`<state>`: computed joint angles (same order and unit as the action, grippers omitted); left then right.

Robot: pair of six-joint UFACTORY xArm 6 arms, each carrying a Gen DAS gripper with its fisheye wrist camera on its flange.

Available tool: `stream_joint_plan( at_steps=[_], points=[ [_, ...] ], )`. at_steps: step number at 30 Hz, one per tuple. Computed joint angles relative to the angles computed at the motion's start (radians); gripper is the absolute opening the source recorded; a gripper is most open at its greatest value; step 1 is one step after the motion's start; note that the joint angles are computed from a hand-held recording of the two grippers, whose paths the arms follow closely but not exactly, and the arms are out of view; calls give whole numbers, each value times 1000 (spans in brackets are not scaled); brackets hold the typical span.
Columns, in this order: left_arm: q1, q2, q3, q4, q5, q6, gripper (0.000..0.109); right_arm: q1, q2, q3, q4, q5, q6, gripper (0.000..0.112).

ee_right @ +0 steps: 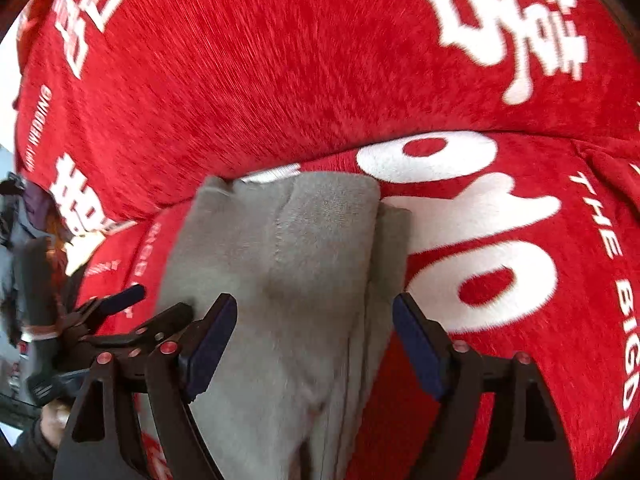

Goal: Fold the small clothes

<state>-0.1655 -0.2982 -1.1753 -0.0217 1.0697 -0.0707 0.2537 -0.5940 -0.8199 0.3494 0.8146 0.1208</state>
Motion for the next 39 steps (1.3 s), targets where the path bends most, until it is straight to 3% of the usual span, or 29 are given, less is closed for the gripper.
stream_joint_plan(
  at_steps=[3, 8, 10, 13, 21, 24, 29, 31, 39],
  points=[
    [19, -41, 9, -30, 19, 60, 103, -42, -100, 42, 26, 43, -18, 84],
    [151, -24, -35, -290, 140, 184, 103, -148, -210, 106, 172, 113, -88, 84],
    [195, 22, -63, -367, 205, 176, 103, -177, -206, 124, 232, 119, -89, 84],
    [213, 49, -62, -433, 231, 170, 103, -189, -165, 131, 332, 131, -120, 84],
    [174, 139, -85, -531, 287, 169, 103, -119, 12, 87, 469, 130, -200, 84],
    [167, 151, -85, -542, 250, 152, 103, -66, 36, 86, 432, 61, -191, 83],
    [141, 143, -92, -487, 220, 188, 74, -2, 54, 76, 340, -6, -134, 49],
    [157, 129, -93, -498, 227, 207, 61, 20, 34, 78, 297, -25, -108, 45],
    [138, 74, -98, -435, 229, 176, 54, 152, 17, -16, 5, -34, 90, 41]
  ],
)
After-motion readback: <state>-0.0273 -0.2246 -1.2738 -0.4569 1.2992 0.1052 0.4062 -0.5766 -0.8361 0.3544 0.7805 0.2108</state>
